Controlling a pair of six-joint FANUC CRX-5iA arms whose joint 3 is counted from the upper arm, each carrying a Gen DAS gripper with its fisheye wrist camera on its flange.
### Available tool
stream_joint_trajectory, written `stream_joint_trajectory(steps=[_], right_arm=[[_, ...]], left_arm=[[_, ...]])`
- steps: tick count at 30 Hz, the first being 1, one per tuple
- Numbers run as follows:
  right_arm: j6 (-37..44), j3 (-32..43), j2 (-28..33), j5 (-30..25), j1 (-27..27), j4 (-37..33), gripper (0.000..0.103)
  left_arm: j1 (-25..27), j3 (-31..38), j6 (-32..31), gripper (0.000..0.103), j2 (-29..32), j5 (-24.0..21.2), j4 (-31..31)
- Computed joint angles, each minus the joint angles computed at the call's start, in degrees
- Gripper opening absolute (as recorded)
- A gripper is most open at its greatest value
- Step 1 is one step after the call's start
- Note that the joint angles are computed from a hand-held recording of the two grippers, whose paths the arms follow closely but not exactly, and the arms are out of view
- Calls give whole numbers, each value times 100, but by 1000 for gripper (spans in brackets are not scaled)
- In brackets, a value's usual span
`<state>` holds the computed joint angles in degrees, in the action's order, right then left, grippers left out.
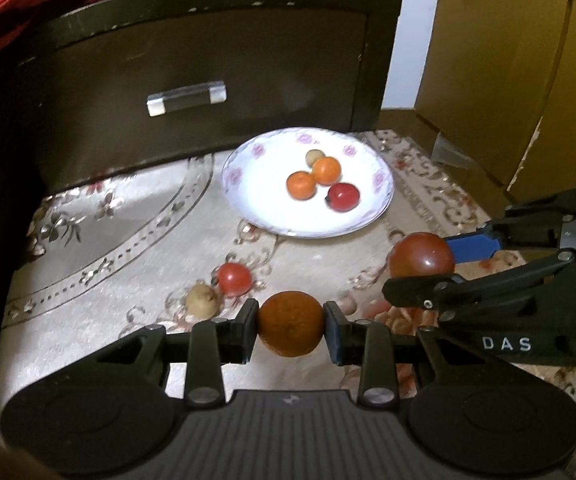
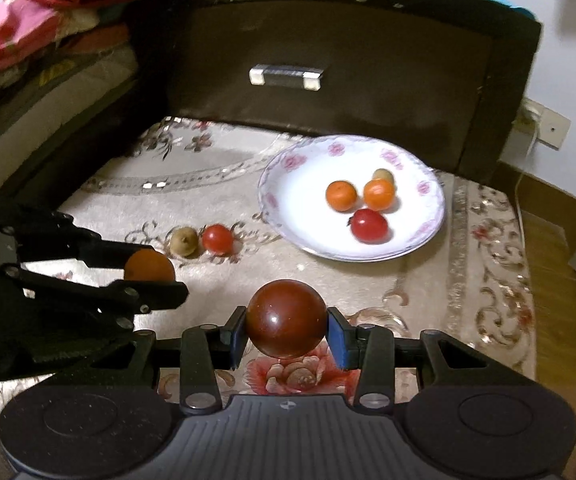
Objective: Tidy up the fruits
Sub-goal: 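Carry the dark red tomato and orange in both tools over the white bowl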
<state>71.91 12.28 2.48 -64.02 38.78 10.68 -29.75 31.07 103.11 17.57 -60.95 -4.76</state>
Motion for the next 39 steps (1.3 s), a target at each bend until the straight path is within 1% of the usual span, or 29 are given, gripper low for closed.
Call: stream_joint_trajectory(steps=[4, 9, 21, 29, 34, 39], right_arm=[[-180, -90, -91, 98, 12, 115, 37], [-295, -65, -53, 159, -27, 155, 37], [-287, 237, 241, 252, -276, 34, 37], [-215, 480, 493, 286, -443, -73, 38], [-158, 689, 672, 344, -547, -87, 38], [-49, 911, 874, 400, -678, -155, 38]], left_arm=[[-7, 94, 39, 40, 53, -13, -8], [16, 233, 127, 40, 168, -31, -34], [47, 798, 153, 39, 615, -108, -121], [97, 1051, 104, 39, 842, -8, -175], [75, 1490, 121, 38, 1104, -138, -356], [94, 2020, 130, 38, 1469, -310, -372]])
